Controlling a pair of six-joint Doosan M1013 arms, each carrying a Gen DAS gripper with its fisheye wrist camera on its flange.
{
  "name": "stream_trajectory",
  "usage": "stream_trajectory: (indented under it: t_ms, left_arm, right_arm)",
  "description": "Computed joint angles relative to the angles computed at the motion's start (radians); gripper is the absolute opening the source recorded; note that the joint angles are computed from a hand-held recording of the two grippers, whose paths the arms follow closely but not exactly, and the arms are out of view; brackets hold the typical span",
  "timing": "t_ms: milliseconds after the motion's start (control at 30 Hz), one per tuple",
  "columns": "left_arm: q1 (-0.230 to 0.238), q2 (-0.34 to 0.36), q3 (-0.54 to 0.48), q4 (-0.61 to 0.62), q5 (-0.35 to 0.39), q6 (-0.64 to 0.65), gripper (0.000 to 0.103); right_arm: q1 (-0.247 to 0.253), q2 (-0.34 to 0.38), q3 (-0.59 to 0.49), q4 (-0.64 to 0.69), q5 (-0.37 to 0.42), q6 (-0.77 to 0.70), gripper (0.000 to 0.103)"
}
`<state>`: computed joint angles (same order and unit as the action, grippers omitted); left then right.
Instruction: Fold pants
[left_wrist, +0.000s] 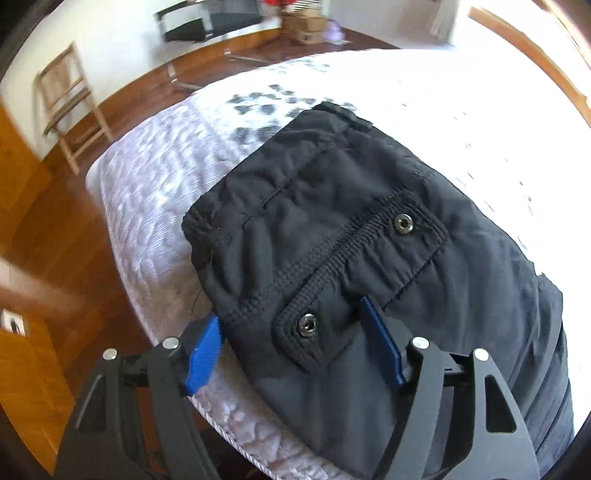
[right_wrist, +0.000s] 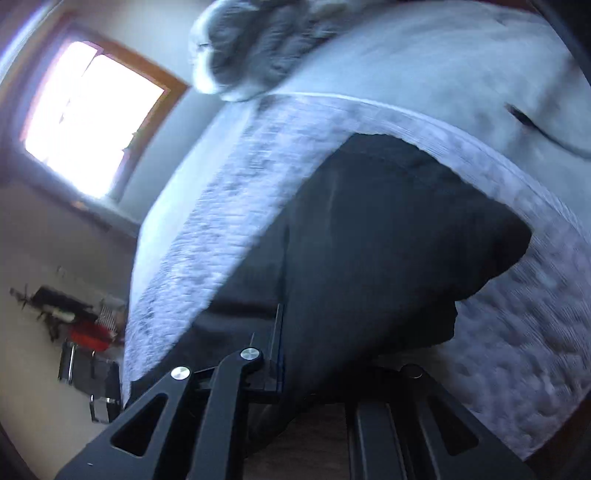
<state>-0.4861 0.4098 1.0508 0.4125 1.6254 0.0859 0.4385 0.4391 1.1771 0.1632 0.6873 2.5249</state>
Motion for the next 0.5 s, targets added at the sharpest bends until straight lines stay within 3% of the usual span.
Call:
stream_trajectory:
  t_ms: [67,167,200,233,267,400,500]
  left_arm:
    - [-0.005,-0.012,0.011,0.003,-0.052,0.038,0.073]
    - [0.015,-0.065,0.088,-0.046,-0.177,0.020,0.073]
    - [0.027,-0.086,0.123,-0.083,-0.222,0.016,0.071]
    - [0.025,-0.091,0.132,-0.094,-0.243,0.007,0.062]
    - [0.033,-0.108,0.160,-0.106,-0.271,0.001,0.053]
    - [0.057,-0.198,0.293,-0.140,-0.464,-0.087,0.054]
    - [0.043,-0.242,0.350,-0.052,-0.500,-0.197,0.057]
  right_arm:
    - [-0.005,-0.036,0.088,0.013,-0.067,0.048,0.009]
    - [0.001,-0.055,0.135,-0.004,-0.112,0.096,0.009]
    - [0.002,-0.061,0.151,0.005,-0.131,0.100,0.009]
    - [0.000,-0.066,0.163,0.014,-0.144,0.098,0.009]
    - [-0.001,-0.064,0.161,0.015,-0.145,0.099,0.009]
    - [0.003,-0.049,0.124,-0.024,-0.098,0.099,0.009]
    - [0.003,-0.040,0.107,-0.019,-0.090,0.101,0.009]
